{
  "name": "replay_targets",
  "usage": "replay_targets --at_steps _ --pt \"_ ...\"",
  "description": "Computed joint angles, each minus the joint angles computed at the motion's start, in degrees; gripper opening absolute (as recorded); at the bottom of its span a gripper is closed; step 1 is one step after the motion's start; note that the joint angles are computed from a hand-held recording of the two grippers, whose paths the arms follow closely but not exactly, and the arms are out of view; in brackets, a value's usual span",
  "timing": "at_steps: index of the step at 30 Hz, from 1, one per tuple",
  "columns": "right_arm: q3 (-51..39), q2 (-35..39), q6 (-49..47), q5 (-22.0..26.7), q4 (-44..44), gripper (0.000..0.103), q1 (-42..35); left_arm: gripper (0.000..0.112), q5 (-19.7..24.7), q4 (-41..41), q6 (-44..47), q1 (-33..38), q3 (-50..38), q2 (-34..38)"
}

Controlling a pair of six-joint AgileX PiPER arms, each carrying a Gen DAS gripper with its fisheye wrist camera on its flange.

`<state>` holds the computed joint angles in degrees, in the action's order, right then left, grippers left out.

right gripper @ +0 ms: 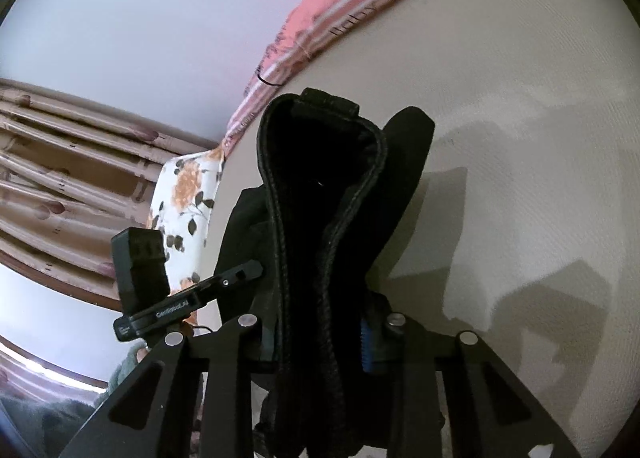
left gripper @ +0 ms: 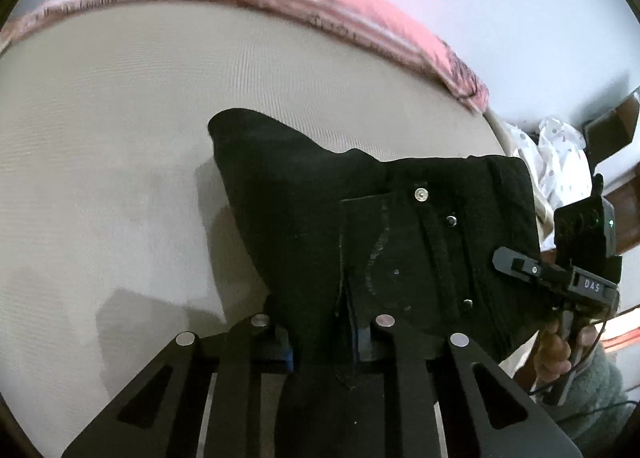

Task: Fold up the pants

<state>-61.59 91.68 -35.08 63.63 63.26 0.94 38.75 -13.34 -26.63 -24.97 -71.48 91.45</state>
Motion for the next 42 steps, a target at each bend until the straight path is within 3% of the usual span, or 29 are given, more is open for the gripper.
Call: replay_targets --at_steps 11,15,17,20,23,26,33,34,36,42 --pt "-30.9 21.4 13.4 -3.7 -5.9 0.025 9.3 0.019 9.0 0.3 9.8 13.3 -19.4 13.3" --pt "-37.7 26.7 15.9 -4.7 -9.5 0.025 10.7 0.019 7.7 -1.8 13.2 16.3 -20.3 16.6" --pt "-37.4 27.3 16.2 -5.2 -11.1 0.026 10.8 0.032 5.6 -1.3 13.1 16.2 -18.2 17.1" --pt "-35.3 26.6 18.2 -7.6 -16.7 0.047 11.5 0.064 1.4 5.3 7.8 14.5 -13.6 16.5" --pt "-30.9 23.5 15.5 -10.6 -18.5 0.047 11.9 0.074 -4.3 11.5 3.0 12.4 -7.0 14.1" --pt "-26.9 19.5 17.7 -14.2 -23.6 0.051 13.5 0.076 -4.4 21.3 -6.6 9.2 -4.0 11.7" --pt "-19.4 7.0 33.5 -23.4 -45.7 0.052 21.6 0.076 6.8 43.9 -31.4 -1.6 0.2 5.6" --pt "-18.3 5.1 38.6 -24.4 -51.2 0.054 23.6 0.076 8.3 45.9 -33.9 -3.2 0.9 4.5" --pt "-16.6 2.4 44.2 -25.3 -56.7 0.068 26.3 0.076 12.0 48.5 -37.8 -6.4 1.6 3.0" --pt "-11.4 -3.3 58.4 -26.9 -67.6 0.077 34.5 0.077 20.0 52.7 -47.0 -14.3 5.5 -2.8"
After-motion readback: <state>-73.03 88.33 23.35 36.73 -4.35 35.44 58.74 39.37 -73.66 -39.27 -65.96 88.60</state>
